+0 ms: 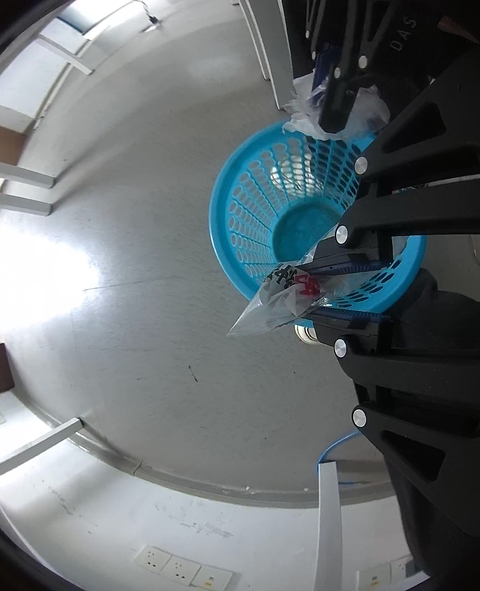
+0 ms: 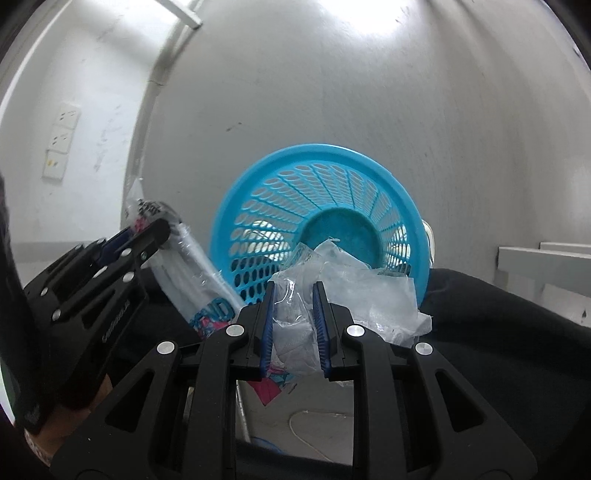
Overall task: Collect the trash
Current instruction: 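Open both tools to drop the clear bags into the blue wastebasket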
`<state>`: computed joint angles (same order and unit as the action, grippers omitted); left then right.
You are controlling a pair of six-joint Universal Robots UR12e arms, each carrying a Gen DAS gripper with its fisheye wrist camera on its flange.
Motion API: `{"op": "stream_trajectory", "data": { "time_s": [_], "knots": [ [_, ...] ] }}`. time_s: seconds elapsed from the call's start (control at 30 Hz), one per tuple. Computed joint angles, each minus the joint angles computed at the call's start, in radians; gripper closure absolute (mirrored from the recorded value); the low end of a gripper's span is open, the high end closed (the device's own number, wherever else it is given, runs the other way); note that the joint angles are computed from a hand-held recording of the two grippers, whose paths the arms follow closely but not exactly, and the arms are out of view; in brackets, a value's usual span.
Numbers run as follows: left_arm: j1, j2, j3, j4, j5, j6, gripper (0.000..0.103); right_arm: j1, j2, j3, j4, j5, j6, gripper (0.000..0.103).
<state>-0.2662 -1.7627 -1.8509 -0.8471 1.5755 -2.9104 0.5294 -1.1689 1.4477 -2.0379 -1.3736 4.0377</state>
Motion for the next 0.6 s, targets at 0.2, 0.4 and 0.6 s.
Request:
{"op": "stream_trajectory", "data": {
  "time_s": [0.2,0.4,0.6],
  "knots": [
    [-0.009,-0.035,0.022,-0.030,0.026,0.007,0.086,-0.013,0.012,0.014,-0.011,0.021,0.010,0.081],
    [0.008,-0.047,0.045,-0.060,-0.003,-0.062,0.057,-0.019,0.013,0.025,-0.010,0.024,0.040,0.065],
    [0.014,-0.031,0.037,-0.063,-0.023,-0.084,0.057,-0.008,0.015,0.007,0.020,-0.007,0.017,0.064]
  ]
}}
